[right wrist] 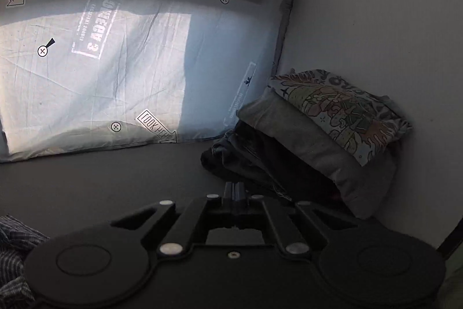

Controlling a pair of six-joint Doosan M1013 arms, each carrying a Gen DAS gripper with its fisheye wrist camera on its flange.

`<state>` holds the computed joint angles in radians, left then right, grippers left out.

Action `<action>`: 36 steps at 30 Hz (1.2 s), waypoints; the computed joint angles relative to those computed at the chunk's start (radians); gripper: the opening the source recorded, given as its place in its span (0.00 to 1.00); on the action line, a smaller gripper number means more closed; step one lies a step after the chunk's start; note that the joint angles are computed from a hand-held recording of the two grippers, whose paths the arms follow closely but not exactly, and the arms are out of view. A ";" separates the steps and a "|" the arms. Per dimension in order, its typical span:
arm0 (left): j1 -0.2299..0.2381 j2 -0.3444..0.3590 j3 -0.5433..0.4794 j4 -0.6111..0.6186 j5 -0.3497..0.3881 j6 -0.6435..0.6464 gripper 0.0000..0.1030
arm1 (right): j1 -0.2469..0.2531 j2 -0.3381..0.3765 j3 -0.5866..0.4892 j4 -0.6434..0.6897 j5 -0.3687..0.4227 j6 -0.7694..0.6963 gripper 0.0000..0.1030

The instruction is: Fold clothes

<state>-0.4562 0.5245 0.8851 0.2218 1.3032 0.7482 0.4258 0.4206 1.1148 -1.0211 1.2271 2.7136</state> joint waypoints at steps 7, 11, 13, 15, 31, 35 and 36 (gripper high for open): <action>-0.005 0.080 -0.122 -0.028 0.046 0.035 0.99 | -0.035 0.030 -0.004 0.269 -0.206 -0.081 0.22; 0.007 0.138 -0.217 -0.061 0.091 0.073 0.98 | -0.022 0.082 -0.062 0.420 -0.341 -0.247 0.38; 0.017 0.162 -0.251 -0.078 0.118 0.078 0.97 | -0.016 0.106 -0.090 0.492 -0.387 -0.364 0.44; 0.032 0.178 -0.269 -0.116 0.134 0.069 0.92 | -0.009 0.134 -0.125 0.556 -0.395 -0.504 0.50; 0.031 0.270 -0.385 -0.106 0.246 0.132 0.95 | -0.019 0.300 -0.363 0.395 -0.145 -0.651 0.06; 0.037 0.272 -0.382 -0.133 0.237 0.100 0.95 | -0.037 0.307 -0.378 0.126 -0.013 -0.422 0.06; 0.040 0.272 -0.381 -0.142 0.236 0.088 0.95 | -0.044 0.317 -0.397 0.088 0.056 -0.398 0.07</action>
